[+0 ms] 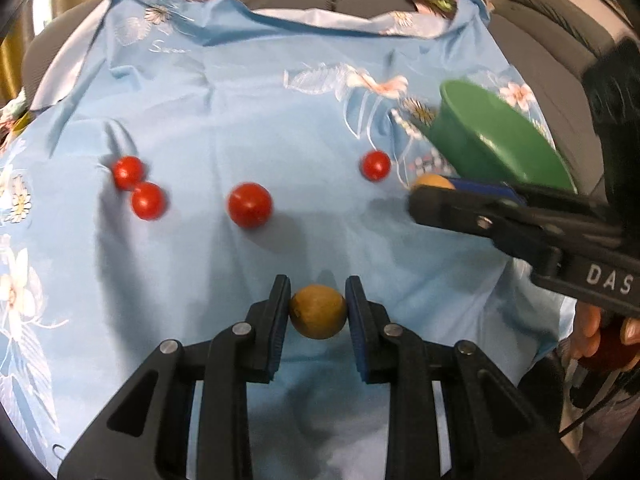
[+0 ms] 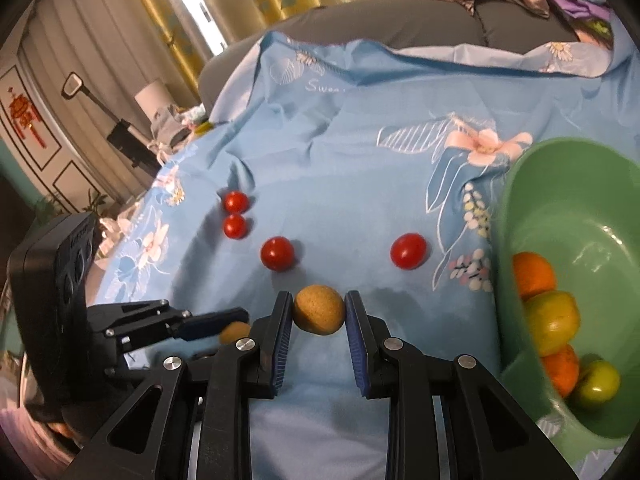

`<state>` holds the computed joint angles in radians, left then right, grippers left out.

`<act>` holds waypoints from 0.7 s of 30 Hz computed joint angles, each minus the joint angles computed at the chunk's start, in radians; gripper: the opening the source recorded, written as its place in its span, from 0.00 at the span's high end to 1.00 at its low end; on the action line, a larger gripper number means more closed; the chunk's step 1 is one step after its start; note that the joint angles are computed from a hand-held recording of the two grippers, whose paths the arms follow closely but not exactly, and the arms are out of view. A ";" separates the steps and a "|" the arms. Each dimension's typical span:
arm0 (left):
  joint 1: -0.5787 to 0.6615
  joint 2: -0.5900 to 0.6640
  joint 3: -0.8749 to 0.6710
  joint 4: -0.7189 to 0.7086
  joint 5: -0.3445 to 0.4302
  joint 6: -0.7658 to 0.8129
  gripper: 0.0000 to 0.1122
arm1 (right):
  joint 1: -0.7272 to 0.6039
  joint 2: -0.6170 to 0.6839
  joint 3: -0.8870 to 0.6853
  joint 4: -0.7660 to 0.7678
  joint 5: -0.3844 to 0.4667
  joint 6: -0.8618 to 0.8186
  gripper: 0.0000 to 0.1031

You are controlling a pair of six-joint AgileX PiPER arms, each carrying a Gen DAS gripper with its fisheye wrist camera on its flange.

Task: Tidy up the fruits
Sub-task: 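Lower both apricots into the green bowl and open both grippers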

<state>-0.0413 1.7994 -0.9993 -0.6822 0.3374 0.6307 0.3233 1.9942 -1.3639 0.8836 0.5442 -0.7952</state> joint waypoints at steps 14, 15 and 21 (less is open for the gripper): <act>-0.118 -0.032 -0.153 0.113 0.045 -0.123 0.75 | -0.125 -0.191 0.191 0.236 -0.062 -0.232 0.73; -0.131 -0.026 -0.174 0.127 0.050 -0.137 0.75 | -0.139 -0.199 0.202 0.247 -0.067 -0.243 0.73; -0.214 0.050 -0.325 0.223 0.098 -0.226 0.75 | -0.217 -0.226 0.260 0.331 -0.077 -0.323 0.73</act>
<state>-0.2555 1.8494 -1.3247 -0.4590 0.4355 0.4043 0.1063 1.7680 -1.1043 1.2146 0.4672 -1.1184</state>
